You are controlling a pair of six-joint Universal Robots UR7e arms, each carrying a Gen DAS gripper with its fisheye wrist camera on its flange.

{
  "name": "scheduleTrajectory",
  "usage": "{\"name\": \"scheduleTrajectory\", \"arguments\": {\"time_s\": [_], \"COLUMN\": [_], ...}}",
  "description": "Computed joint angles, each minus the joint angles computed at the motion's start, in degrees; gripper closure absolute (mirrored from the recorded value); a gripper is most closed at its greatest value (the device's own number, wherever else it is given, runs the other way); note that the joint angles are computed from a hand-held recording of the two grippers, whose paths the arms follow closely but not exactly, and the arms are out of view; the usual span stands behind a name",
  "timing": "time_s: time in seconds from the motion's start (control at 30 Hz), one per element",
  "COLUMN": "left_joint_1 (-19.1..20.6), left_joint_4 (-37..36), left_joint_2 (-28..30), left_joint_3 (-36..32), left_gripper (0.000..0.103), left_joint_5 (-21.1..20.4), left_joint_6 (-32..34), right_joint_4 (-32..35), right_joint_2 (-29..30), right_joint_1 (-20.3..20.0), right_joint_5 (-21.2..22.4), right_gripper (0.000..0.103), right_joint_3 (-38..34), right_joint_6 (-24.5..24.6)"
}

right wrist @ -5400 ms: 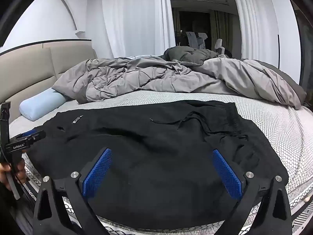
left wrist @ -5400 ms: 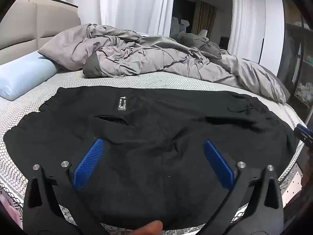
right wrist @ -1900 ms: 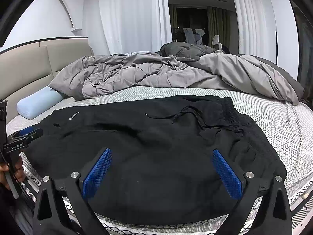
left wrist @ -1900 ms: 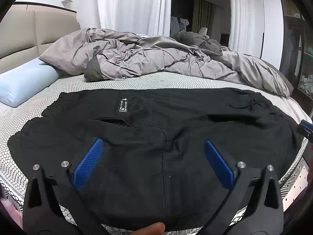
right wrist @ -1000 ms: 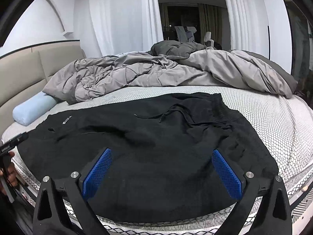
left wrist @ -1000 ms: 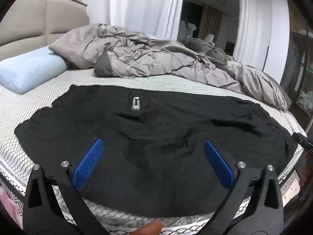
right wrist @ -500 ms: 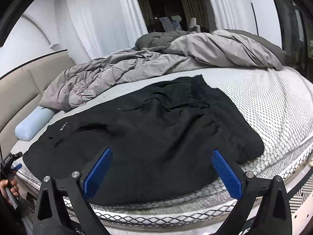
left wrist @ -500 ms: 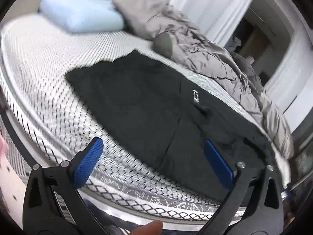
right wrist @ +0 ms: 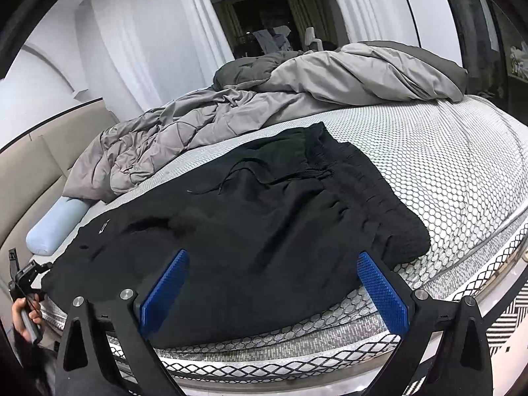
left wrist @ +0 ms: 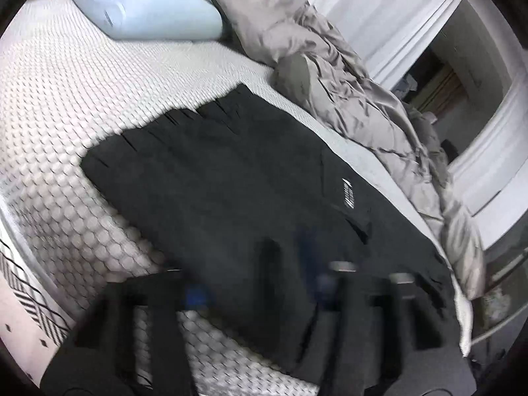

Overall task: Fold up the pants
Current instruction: 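Grasp the black pants edge with the left gripper while the right gripper grasps it too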

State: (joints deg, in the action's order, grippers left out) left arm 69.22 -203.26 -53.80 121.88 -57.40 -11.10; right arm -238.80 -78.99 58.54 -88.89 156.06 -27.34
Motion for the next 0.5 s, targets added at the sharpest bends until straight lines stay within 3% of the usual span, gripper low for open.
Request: {"name": "scheduleTrajectory", "arguments": {"time_s": [0.03, 0.13, 0.27, 0.43, 0.5], "left_joint_1": [-0.3, 0.3, 0.7, -0.2, -0.5], "left_joint_4": [-1.2, -5.1, -7.0, -8.6, -8.7], "left_joint_2": [0.3, -0.4, -0.9, -0.4, -0.2], "left_joint_3": [0.0, 1.5, 2.7, 2.9, 2.9], "left_gripper": [0.098, 0.100, 0.100, 0.100, 0.100], "left_joint_5": [1.6, 0.5, 0.2, 1.9, 2.3], "left_joint_6": [-0.1, -1.5, -2.2, -0.2, -0.3], "right_joint_4": [0.2, 1.4, 9.5, 27.8, 27.2], "right_joint_2": [-0.3, -3.2, -9.3, -14.9, -13.2], "right_joint_1": [-0.6, -4.7, -12.4, -19.1, -17.0], "right_joint_5": [0.6, 4.5, 12.3, 23.3, 21.9], "right_gripper": [0.000, 0.000, 0.000, 0.016, 0.027], "right_joint_3": [0.2, 1.4, 2.3, -0.2, -2.5], "right_joint_6": [0.4, 4.2, 8.6, 12.0, 14.6]}}
